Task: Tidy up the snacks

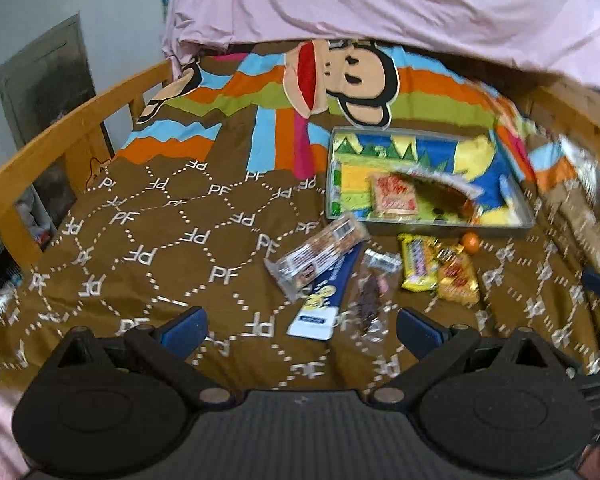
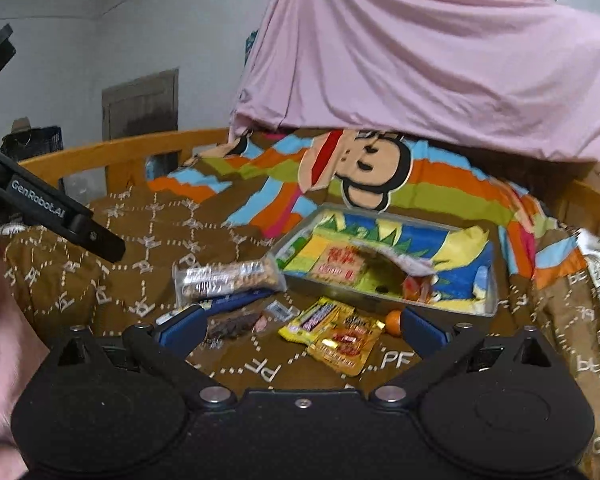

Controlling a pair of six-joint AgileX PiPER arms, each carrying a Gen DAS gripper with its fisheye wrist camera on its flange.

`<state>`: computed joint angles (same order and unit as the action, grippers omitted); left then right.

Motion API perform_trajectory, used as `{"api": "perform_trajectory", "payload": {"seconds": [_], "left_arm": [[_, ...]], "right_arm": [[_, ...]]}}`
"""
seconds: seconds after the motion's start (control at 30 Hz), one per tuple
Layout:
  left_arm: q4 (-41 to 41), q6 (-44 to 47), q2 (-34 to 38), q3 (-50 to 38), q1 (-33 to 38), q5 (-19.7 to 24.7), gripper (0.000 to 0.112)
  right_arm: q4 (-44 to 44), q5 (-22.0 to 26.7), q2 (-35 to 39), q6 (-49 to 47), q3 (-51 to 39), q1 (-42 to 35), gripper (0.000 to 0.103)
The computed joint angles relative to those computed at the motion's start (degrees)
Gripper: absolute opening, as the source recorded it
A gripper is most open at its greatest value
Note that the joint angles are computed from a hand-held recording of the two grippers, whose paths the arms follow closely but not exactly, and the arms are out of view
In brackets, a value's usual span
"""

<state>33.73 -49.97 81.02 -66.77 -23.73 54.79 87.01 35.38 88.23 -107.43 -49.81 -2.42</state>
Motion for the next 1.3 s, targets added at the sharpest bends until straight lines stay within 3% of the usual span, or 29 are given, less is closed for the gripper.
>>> {"api": "perform_trajectory", "payload": {"seconds": [0.13,0.4,0.57,0.7,0.9,1.03,1.1,1.2,1.3], "left_arm": [[-5.7,11.2,2.4,-1.7,5.4,0.0,0.102],[-17.4,31.7,11.8,-5.3,18.1,-6.5,0.102],[-18.9,41.4,17.7,-7.8,20.4,-10.9,0.102],[-21.9,48.4,19.8,-7.2,22.0,-17.4,0.102],[-24.5,58.4,23.9,-7.8,23.5,-24.5,0.102],[-28.9,68.0,26.8,-10.1,24.0,-25.9,0.102],[-32.3,72.8,28.6,-12.0,24.2,-25.7,0.102],[-35.1,76.2,31.0,-14.2,24.6,-25.8,0.096],[-38.1,78.4,33.4,-16.5,25.4,-24.4,0.086]], "right_arm": [[-2.3,-0.1,1.8,1.3,-0.8,1.8,0.102],[-10.5,-2.6,7.8,12.0,-6.8,8.3,0.102],[-20.6,-6.8,13.2,26.3,-12.9,13.3,0.102],[-30.3,-9.4,17.2,39.6,-17.7,16.5,0.102],[-40.4,-7.4,24.3,55.8,-26.0,19.7,0.102],[-45.4,-6.8,28.4,65.2,-30.8,21.7,0.102],[-47.9,-7.1,29.9,69.8,-32.4,22.4,0.096],[-50.0,-6.6,31.8,74.6,-34.5,22.5,0.090],[-47.3,-6.6,32.7,73.6,-34.6,22.1,0.085]]}}
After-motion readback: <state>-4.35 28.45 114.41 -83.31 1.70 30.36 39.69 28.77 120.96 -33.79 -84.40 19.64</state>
